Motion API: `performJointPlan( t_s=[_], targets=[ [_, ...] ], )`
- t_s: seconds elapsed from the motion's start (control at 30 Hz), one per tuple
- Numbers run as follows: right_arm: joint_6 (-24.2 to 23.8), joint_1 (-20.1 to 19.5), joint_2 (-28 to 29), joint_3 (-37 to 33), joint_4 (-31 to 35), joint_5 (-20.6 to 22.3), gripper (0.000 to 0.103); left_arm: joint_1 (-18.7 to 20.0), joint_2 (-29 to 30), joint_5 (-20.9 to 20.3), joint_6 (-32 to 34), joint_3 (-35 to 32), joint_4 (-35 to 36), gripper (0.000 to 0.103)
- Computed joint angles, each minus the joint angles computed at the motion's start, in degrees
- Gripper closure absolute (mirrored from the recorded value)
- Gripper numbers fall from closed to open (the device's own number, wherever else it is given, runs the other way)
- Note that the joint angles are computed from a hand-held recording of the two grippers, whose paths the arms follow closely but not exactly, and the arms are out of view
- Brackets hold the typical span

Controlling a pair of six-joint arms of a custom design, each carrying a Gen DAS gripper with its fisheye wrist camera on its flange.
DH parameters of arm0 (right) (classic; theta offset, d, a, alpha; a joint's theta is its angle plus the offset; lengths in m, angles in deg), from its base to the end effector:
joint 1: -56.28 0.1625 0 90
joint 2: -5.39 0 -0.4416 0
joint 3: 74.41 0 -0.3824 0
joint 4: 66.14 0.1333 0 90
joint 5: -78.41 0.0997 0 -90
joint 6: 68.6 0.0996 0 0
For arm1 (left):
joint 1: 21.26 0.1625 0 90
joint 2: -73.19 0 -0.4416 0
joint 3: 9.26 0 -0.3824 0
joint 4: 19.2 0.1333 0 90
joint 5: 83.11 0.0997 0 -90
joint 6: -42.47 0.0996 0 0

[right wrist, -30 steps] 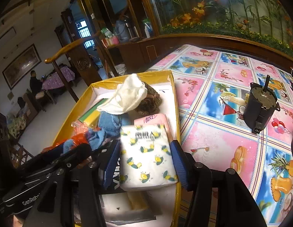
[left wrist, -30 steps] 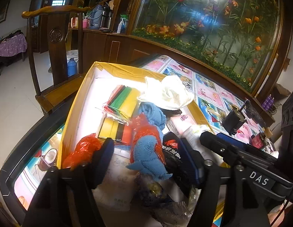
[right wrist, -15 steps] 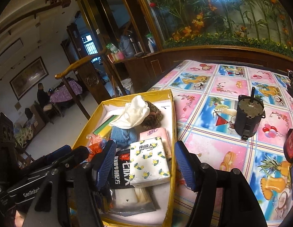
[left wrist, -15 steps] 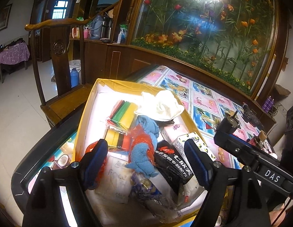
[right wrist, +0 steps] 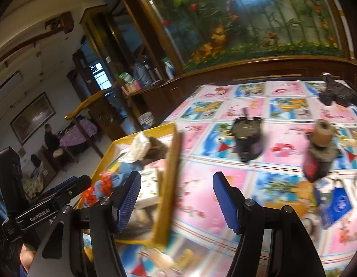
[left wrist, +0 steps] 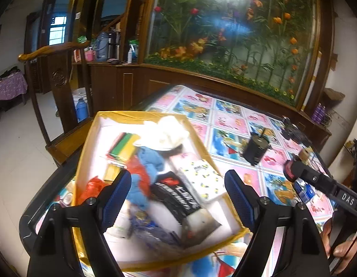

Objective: Organize soft objects
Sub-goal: 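Grasp the blue Vinda tissue pack with left gripper while right grasps white cloth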

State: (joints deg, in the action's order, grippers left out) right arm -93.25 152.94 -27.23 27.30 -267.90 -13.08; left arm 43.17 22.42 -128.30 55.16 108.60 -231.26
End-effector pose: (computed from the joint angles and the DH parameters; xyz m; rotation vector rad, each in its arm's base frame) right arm 0.2051 -0.6297 0.0377 0.7430 -2.7042 1.0762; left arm -0.0509 -0.5779 0.1934 0.2739 2.2231 -1.2334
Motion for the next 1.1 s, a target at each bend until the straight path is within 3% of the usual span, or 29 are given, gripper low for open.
performJointPlan(
  t_s=[0.1, 0.3, 0.43, 0.63, 0.73, 0.83, 0.9, 1.0, 1.1],
  targets=[
    [0.4, -2.2, -3.1, 3.5, -4.1, -1.8, 0.034, -1.5, 1.5, -0.2, 0.5, 0.0, 1.1, 0.021],
    [0.8, -6.7, -8.2, 6.9, -12.1, -10.7, 0.034, -3.8, 4.9, -2.6, 1.1, -0.1, 4.3, 0.021],
    [-4.5, -8.2, -9.5, 5.2, -14.1, -16.9, 0.034, -4.2, 6.0, -4.7, 0.0, -0.1, 7.2, 0.021],
    [-12.7, -8.7, -8.3, 1.5, -11.0, -22.4, 0.038, -4.4, 7.2, -5.3, -0.8, -0.7, 9.4, 0.021],
    [-13.6, -8.9, -7.0, -0.1, -8.1, -25.1, 0.041, -4.6, 7.5, -5.2, -0.6, -1.0, 9.8, 0.021],
    [-16.7, -8.3, -4.8, -1.6, -8.1, -28.6, 0.050, -4.5, 7.5, -5.4, -0.7, -1.4, 11.2, 0.021],
    [-16.7, -8.3, -3.9, -3.1, -5.4, -31.4, 0.075, -4.5, 7.7, -5.4, -0.6, -1.8, 12.2, 0.021],
    [-14.4, -9.4, -3.7, -4.2, -0.9, -32.8, 0.086, -4.9, 8.2, -5.9, -0.3, -2.6, 14.2, 0.021],
    [-13.2, -9.6, -4.7, -3.1, -2.1, -31.2, 0.092, -4.8, 8.3, -8.6, -2.1, -4.5, 19.1, 0.021]
  ],
)
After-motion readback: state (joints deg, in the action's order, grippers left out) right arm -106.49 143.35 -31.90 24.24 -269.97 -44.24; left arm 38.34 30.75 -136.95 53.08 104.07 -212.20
